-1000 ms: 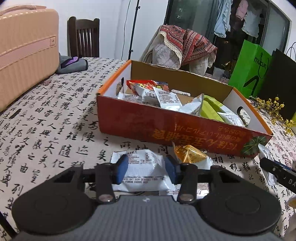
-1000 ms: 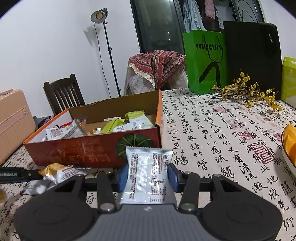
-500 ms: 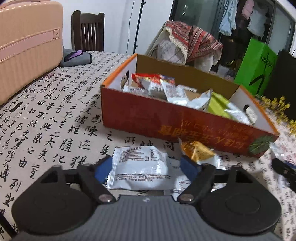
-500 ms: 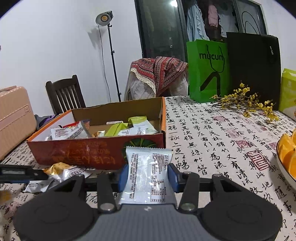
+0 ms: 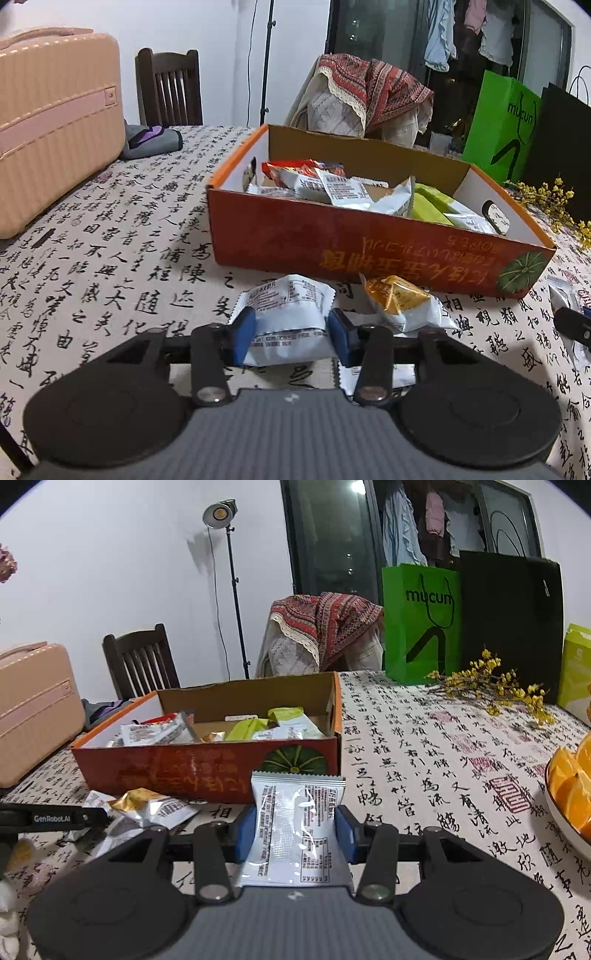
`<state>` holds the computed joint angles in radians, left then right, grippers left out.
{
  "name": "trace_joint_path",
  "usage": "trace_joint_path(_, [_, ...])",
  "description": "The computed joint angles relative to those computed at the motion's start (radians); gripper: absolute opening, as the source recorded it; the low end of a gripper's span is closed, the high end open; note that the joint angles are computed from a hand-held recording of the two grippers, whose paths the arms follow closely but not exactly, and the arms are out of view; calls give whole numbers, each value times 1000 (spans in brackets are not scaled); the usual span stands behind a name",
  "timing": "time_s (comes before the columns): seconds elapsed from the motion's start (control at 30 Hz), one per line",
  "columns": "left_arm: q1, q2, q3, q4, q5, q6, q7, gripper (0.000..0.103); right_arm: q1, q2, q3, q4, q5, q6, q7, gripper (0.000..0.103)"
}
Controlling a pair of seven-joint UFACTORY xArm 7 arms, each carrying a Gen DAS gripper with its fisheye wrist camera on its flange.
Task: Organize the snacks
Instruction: 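Lift both white packets into the orange box and open both grippers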
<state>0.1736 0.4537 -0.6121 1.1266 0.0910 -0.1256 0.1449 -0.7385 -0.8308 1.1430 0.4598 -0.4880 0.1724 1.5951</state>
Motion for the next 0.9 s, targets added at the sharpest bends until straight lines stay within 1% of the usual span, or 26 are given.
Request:
trace_joint_path(0.03, [27, 1, -24, -5, 3, -5, 3, 40, 3, -2, 0, 3, 1, 4, -1, 45])
trace_joint_path(0.1, [85, 3, -78, -19, 17, -17, 4, 34, 11, -8, -6, 4, 0, 9, -5, 45])
trace_joint_path(0.13, [104, 1, -93, -26, 25, -28, 1, 32, 13, -10, -10, 5, -1, 11, -7, 45])
trace_joint_path(0.2, [153, 0, -134, -37, 54, -44, -14, 25, 19, -17, -17, 7, -3, 13, -10, 45])
trace_joint_path(0.27, [226, 10, -199, -47, 97, -60, -33, 22, 22, -24, -21, 9, -5, 16, -12, 45])
trace_joint_path(0.3, [252, 12, -221, -53, 116, -70, -43, 21, 23, -28, -23, 11, -6, 17, -13, 45])
trace_joint_path(0.33, [270, 10, -235, -59, 133, -82, -55, 20, 23, -30, -24, 13, -7, 18, -14, 45])
trace_joint_path(0.4, [328, 18, -286, -73, 183, -116, -76, 19, 20, -36, -27, 15, -8, 13, -15, 45])
trace_joint_path(0.53, [394, 17, -344, -86, 271, -158, -125, 19, 9, -42, -25, 23, -8, 5, -22, 45])
trace_joint_path(0.67, [388, 8, -349, -63, 331, -186, -168, 19, -20, -46, -24, 44, -8, -6, -40, 45])
trace_joint_path(0.8, [316, 9, -306, -6, 362, -198, -198, 19, -74, -61, -25, 75, 0, -41, -62, 45])
trace_joint_path(0.9, [248, 28, -269, 52, 381, -187, -218, 19, -138, -53, -15, 107, 17, -80, -87, 45])
